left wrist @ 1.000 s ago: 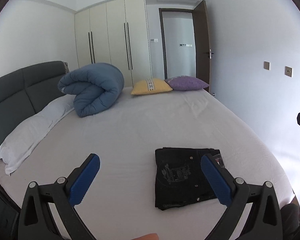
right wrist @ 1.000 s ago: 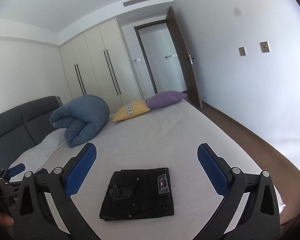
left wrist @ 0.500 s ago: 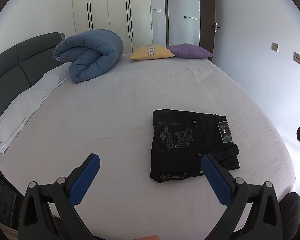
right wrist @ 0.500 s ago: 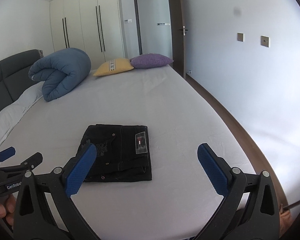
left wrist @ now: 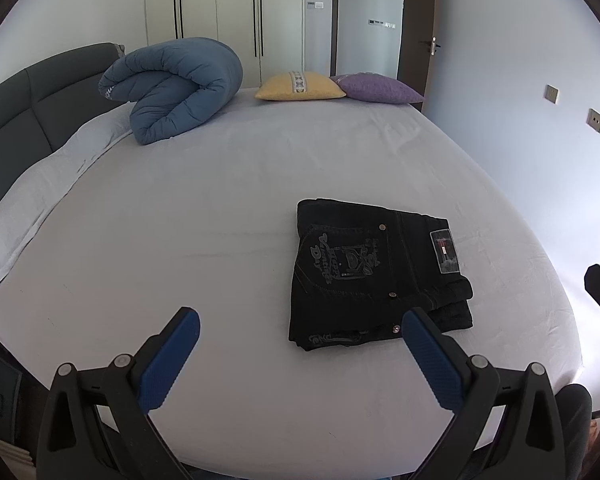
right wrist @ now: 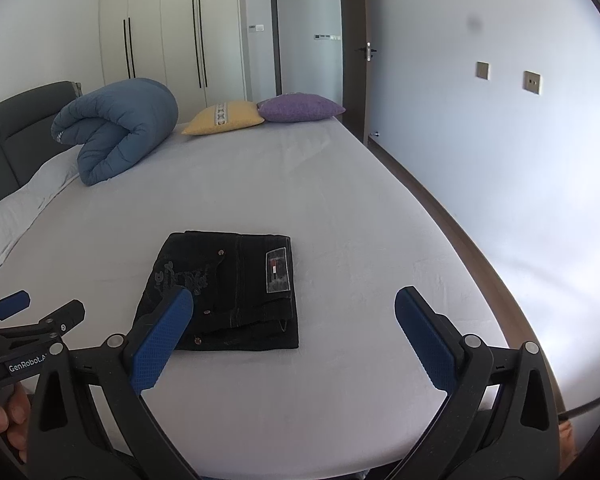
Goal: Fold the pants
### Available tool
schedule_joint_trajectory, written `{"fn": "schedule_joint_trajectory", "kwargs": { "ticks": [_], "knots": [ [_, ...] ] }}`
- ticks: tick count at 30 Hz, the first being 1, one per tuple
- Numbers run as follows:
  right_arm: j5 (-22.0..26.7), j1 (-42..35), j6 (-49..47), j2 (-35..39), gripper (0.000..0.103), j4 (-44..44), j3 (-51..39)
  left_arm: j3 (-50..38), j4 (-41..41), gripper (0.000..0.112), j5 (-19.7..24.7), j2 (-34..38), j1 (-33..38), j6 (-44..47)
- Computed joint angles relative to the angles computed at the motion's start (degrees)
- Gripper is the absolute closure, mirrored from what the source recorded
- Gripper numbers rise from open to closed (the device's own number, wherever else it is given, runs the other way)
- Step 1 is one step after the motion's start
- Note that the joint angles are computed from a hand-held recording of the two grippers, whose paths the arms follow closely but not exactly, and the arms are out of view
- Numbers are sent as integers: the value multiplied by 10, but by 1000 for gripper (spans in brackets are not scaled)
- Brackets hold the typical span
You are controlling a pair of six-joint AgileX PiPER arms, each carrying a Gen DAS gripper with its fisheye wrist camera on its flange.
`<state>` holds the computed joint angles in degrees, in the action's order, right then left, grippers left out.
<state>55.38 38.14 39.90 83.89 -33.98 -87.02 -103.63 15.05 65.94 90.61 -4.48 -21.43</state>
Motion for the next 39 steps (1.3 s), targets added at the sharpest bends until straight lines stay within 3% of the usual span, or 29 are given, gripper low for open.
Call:
{"fn": "schedule_joint_trajectory", "kwargs": {
  "ticks": [39],
  "knots": [
    [-16,5,5,56,0,5,-3,1,-34,9,-5,23,23,10]
  ]
}}
